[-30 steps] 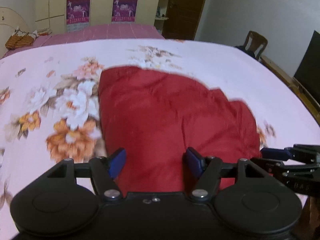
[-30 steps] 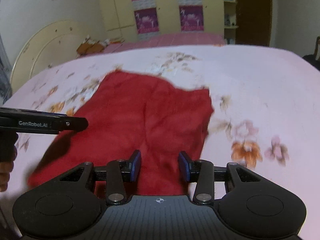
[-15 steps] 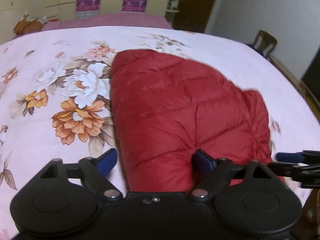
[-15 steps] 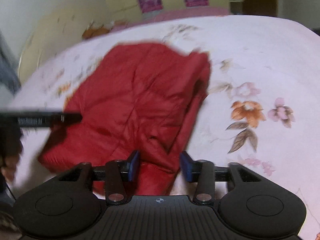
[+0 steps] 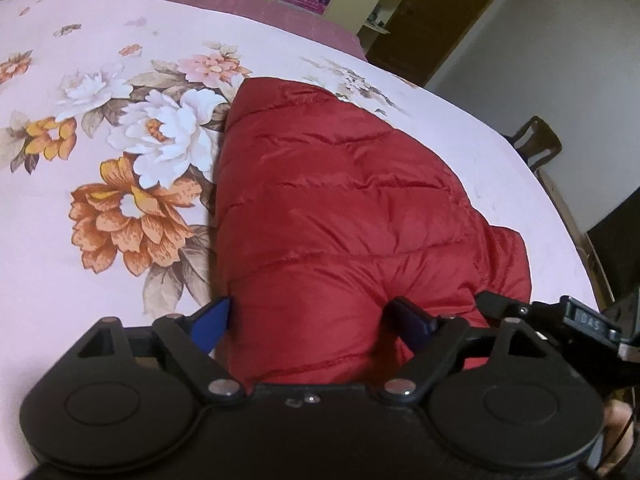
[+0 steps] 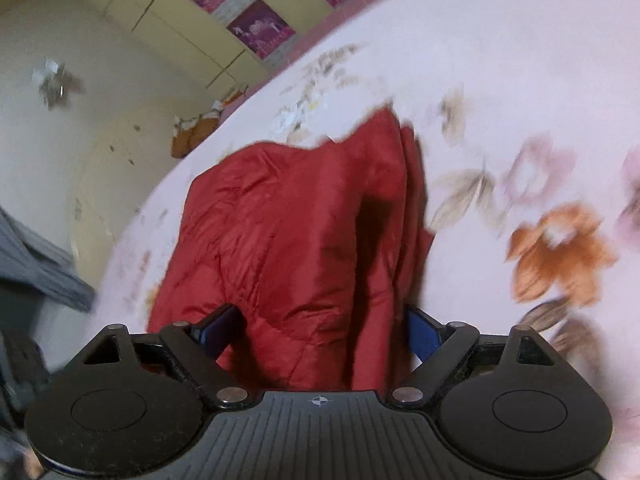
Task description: Fold large clothes
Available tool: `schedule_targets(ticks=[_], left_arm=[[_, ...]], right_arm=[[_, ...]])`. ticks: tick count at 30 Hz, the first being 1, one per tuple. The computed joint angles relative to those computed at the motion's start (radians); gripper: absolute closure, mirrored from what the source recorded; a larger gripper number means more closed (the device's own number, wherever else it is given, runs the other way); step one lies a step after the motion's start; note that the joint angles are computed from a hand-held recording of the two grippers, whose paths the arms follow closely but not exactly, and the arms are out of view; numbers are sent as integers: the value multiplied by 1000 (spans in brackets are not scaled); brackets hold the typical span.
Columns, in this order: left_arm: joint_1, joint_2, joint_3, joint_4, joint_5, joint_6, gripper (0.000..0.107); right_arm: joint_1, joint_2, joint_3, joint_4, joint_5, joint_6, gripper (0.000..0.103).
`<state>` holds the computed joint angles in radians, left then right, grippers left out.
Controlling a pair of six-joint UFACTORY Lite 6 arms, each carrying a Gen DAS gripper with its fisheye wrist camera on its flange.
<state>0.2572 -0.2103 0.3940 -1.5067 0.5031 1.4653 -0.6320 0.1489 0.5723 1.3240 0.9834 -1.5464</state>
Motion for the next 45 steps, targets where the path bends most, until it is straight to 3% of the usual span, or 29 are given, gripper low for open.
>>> schedule_targets(ticks=[2,3,4,9,15,20,24,27,32,36,39,42,45], left_arm=[[-8,-18,-11,-9,-7,-8,30],[-18,-38,-17,0,-21,-25,32],[-36,-63,-23,13,-42,-46,35],[-75,-145,-29,112,-95,-185,45],[44,-244,19,349,-17,-350,49],[350,-194,130,395,185,-193,49],[615,5,304,380,341,20,49],[769,255,538,403,446,116,49],[897,651,1003,476,542,120,49],[931,902,1345,529,579,66,49],[946,1039,1536,556,598,22,49],[945,1100,1572,557,532,94,49],[960,1159,1604,562,535,157,49]], right_arm=[[-1,10,14,-7,6,-12,21],[2,21,25,-23,20,-6,38],[-2,27,28,-35,35,9,46],[9,-16,32,-62,60,44,67],[91,-159,-1,-25,86,116,71],[359,-290,-44,145,-16,197,71],[730,-295,-4,414,-236,203,71],[1032,-215,92,719,-439,90,71],[1366,96,432,1238,-633,-217,71],[1488,371,747,1474,-704,-382,71],[1531,553,969,1486,-764,-377,71],[1543,685,1108,1383,-802,-262,71],[1539,732,1134,1388,-825,-232,53]])
